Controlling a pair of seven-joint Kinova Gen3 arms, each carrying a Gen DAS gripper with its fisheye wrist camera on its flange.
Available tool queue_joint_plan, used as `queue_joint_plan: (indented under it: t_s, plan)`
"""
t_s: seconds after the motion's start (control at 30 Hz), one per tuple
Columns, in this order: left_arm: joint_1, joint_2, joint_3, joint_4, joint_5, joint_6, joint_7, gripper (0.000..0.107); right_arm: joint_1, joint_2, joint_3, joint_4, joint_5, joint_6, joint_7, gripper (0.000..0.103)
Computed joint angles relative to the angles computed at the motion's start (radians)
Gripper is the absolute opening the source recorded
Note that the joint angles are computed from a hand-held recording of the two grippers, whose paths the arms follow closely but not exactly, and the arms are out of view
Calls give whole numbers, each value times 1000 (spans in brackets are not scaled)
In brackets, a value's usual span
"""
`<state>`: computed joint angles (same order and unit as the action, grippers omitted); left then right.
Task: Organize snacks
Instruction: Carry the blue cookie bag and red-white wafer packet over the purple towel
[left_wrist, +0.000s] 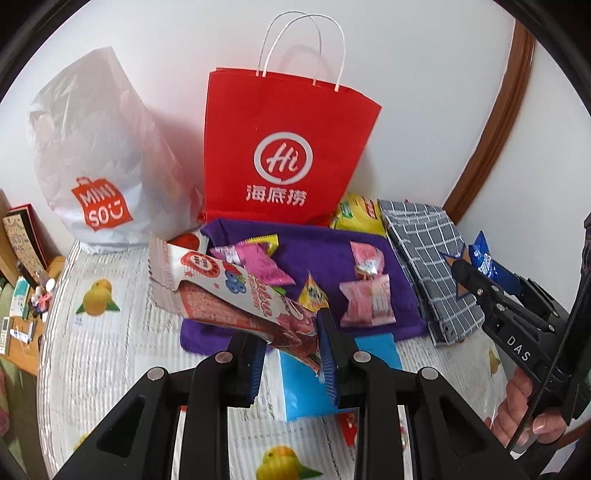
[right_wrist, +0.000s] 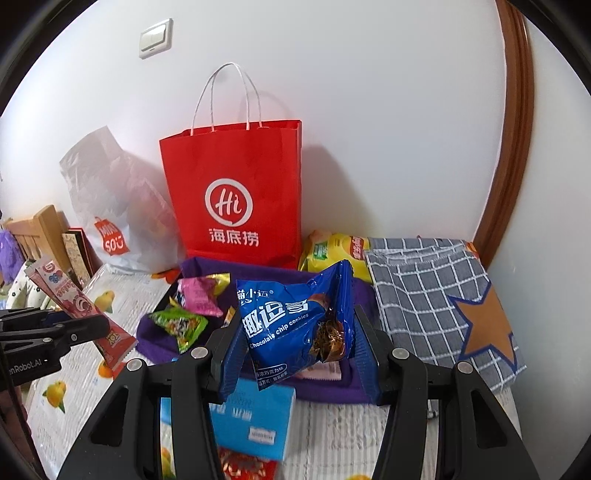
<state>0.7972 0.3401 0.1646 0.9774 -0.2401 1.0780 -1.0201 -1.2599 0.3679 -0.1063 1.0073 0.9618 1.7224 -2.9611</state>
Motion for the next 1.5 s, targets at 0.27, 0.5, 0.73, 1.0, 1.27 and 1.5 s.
queue_joint_plan:
  t_s: [0.27,0.5,0.73,1.0,1.27,1.5]
  plan:
    - [-20,97,-17,-142,33,36,-62,26,76,-12,6,24,-30,-69,0,52]
    - [-33,182,-42,-265,79,79,-97,26,129,-4,19,23,-47,-113,31,52]
    - [-34,277,-62,-405,119,146,-140,26,184,-3,25,45,-80,-199,20,52]
    - [-43,377,-81,-550,171,215,-174,26,239,-4,37,101,-116,-268,23,52]
    - [-69,421,-87,-576,214,239,-171,26,306,-27,24,167,-177,-322,20,52]
    - [-74,437,-82,-593,236,259,-184,26,354,-14,9,173,-244,-364,76,52]
